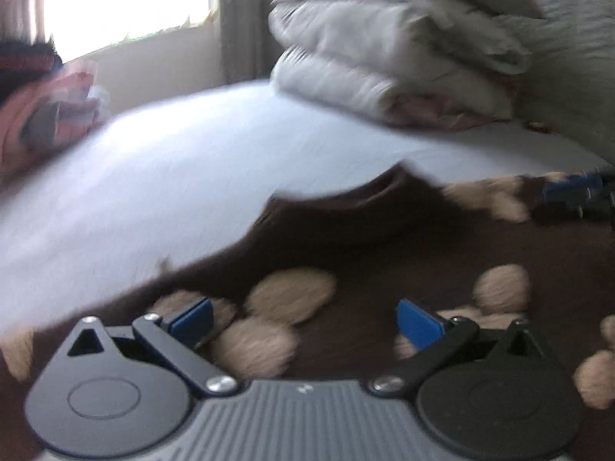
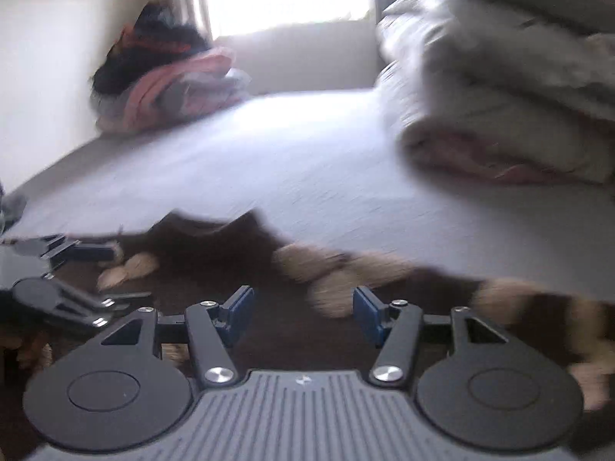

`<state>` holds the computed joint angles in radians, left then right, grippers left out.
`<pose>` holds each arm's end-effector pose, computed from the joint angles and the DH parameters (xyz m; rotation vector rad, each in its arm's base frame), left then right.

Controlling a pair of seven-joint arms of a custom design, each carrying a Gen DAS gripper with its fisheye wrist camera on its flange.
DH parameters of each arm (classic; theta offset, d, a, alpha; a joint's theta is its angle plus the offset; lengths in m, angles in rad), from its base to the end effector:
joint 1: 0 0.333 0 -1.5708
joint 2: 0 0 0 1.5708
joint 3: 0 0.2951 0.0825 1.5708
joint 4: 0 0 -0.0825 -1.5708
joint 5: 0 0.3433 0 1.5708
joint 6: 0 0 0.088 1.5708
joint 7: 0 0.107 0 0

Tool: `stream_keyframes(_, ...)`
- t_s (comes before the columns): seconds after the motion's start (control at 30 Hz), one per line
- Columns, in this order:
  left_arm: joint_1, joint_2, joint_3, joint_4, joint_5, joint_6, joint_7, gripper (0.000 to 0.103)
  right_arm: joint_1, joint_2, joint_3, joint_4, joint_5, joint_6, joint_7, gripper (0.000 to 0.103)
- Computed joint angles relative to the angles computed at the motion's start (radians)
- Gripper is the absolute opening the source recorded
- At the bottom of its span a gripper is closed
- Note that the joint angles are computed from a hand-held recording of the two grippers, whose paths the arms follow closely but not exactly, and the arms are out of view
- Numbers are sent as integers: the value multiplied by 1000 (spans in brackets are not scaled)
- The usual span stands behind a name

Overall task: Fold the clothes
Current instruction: 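Release the sweater and smooth it flat with both grippers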

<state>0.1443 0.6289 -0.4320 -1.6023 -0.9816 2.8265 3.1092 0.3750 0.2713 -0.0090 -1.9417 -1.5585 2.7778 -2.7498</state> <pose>0.6752 -0.0995 0.3405 -0.9540 2.3444 -1.1486 0.5335 0.2521 0.3773 -1.4379 1.7951 -0.8347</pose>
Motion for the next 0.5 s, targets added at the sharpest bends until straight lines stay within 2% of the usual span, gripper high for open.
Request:
stream_keyframes(0.07,-16,46,23,76,34,-38,-63,103,-7,98,10,98,127,4,-141,60)
stream_keyframes(0.13,-46,94,48,148,99,-47,-101,103,11,189,7,200,227,-38,-259,62)
stream_keyframes(0.23,-70,174,69,276,191,-108,-199,103,45,282,-33,326,264,-86,-307,71)
stream_keyframes(0.33,-90,241,70,381,260,-121,-256,103,59,363,-59,450,345,-124,-373,80)
stream_keyframes(0.4,-114,291,98,477,319,-184,-372,103,77,406,-85,511,374,-143,-392,81)
stream_keyframes(0.43,-103,305,77,493,359,-184,-428,103,81,416,-96,524,393,-140,-382,81)
stream_keyframes(0.47,-107,287,91,474,340,-190,-421,103,92,409,-113,516,400,-134,-354,81)
stream_keyframes(0.5,-102,257,85,425,341,-154,-423,103,115,389,-137,489,389,-134,-316,81)
